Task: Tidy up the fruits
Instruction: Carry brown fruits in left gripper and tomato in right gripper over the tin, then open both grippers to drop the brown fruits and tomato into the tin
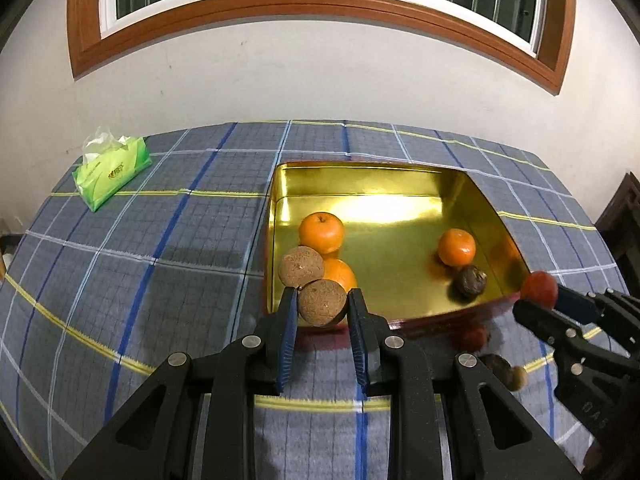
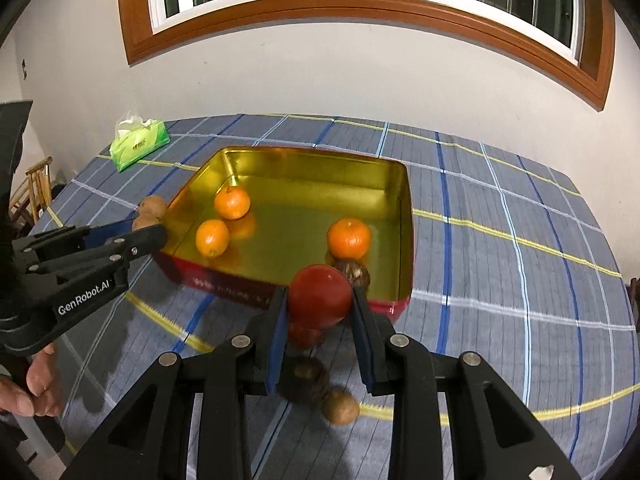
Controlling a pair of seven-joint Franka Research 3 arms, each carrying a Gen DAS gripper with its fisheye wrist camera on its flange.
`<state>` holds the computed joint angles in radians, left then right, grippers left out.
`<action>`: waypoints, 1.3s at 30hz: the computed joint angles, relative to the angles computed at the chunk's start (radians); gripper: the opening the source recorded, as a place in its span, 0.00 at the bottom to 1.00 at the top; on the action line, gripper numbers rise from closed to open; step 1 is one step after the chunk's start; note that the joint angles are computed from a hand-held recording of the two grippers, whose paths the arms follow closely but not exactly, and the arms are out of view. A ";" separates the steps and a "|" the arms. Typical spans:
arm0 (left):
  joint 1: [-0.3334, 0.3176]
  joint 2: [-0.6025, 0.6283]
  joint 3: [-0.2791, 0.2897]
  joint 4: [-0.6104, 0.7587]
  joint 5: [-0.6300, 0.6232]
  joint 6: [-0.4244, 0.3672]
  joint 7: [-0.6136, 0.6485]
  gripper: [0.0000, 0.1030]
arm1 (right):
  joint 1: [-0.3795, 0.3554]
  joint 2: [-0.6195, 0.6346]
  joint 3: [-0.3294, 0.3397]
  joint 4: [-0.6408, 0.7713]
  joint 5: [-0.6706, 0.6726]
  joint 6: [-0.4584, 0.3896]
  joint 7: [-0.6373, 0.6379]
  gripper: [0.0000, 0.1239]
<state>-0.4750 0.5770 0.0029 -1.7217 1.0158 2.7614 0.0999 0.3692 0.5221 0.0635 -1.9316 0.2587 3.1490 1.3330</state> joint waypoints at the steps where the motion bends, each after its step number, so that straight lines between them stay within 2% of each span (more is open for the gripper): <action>1: 0.004 0.007 -0.003 0.008 -0.007 -0.003 0.009 0.25 | -0.004 0.012 0.002 0.019 -0.001 -0.008 -0.002 0.23; 5: 0.016 0.050 -0.012 0.060 -0.052 -0.014 0.070 0.25 | -0.019 0.062 0.009 0.100 0.002 -0.062 -0.001 0.23; 9: 0.017 0.081 -0.008 0.092 -0.094 -0.017 0.110 0.25 | 0.011 0.106 -0.024 0.164 -0.018 -0.096 0.017 0.23; 14: 0.015 0.105 -0.003 0.112 -0.138 -0.024 0.153 0.25 | 0.015 0.142 -0.028 0.210 -0.032 -0.128 0.026 0.23; 39: -0.002 0.150 0.014 0.162 -0.217 -0.022 0.246 0.27 | 0.037 0.187 -0.051 0.277 -0.074 -0.189 0.083 0.24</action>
